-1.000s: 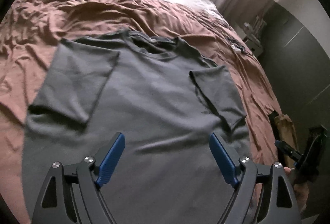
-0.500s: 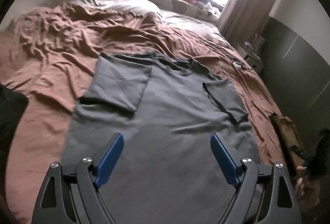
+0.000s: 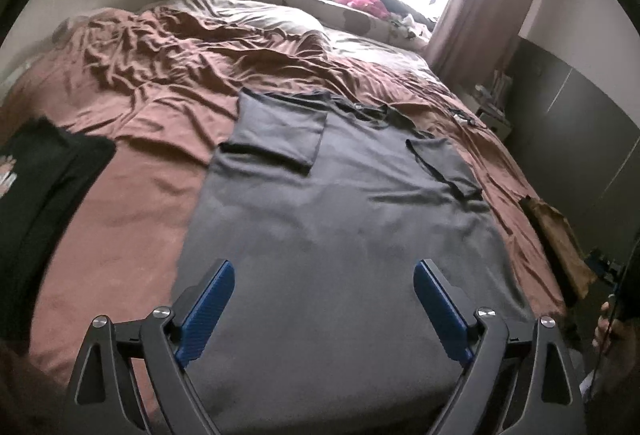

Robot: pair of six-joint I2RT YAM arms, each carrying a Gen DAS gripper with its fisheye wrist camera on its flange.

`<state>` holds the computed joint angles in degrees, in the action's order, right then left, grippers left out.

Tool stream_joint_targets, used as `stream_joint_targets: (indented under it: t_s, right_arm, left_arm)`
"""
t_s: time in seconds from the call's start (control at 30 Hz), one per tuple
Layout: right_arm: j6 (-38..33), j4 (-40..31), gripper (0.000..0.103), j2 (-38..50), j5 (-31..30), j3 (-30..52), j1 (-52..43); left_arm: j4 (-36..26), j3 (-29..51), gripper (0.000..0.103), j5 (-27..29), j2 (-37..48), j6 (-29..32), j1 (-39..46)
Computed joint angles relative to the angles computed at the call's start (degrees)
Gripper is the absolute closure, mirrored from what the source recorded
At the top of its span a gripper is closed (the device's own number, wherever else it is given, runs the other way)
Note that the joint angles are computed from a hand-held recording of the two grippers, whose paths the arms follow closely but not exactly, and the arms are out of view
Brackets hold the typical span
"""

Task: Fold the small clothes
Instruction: 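Open both tools and lift them away from the folded shirt, then move both tools down to the hem of the shirt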

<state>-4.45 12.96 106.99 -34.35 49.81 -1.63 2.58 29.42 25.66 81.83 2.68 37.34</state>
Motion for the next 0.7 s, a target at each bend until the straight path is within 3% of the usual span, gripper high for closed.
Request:
stream_joint_targets:
  t_s: [0.1, 0.47, 0.7]
  right_arm:
    - [-0.9, 2.6, 0.0, -2.4, -4.2, -4.8, -2.7]
    - [-13.4, -8.4, 0.0, -5.2, -20.7, -11.3, -14.6]
    - [-20.7, -8.4, 0.0, -6.8, -22.0, -17.4, -19.2]
  left_arm:
    - [-1.3, -4.2, 0.001, 2.2, -5.4, 2.2, 4.1]
    - [-13.2, -12.6, 0.0, 8.6, -20.9, 12.0, 17.7]
    - [-17.5, -17.4, 0.0, 14.0, -24.9, 20.4, 27.1]
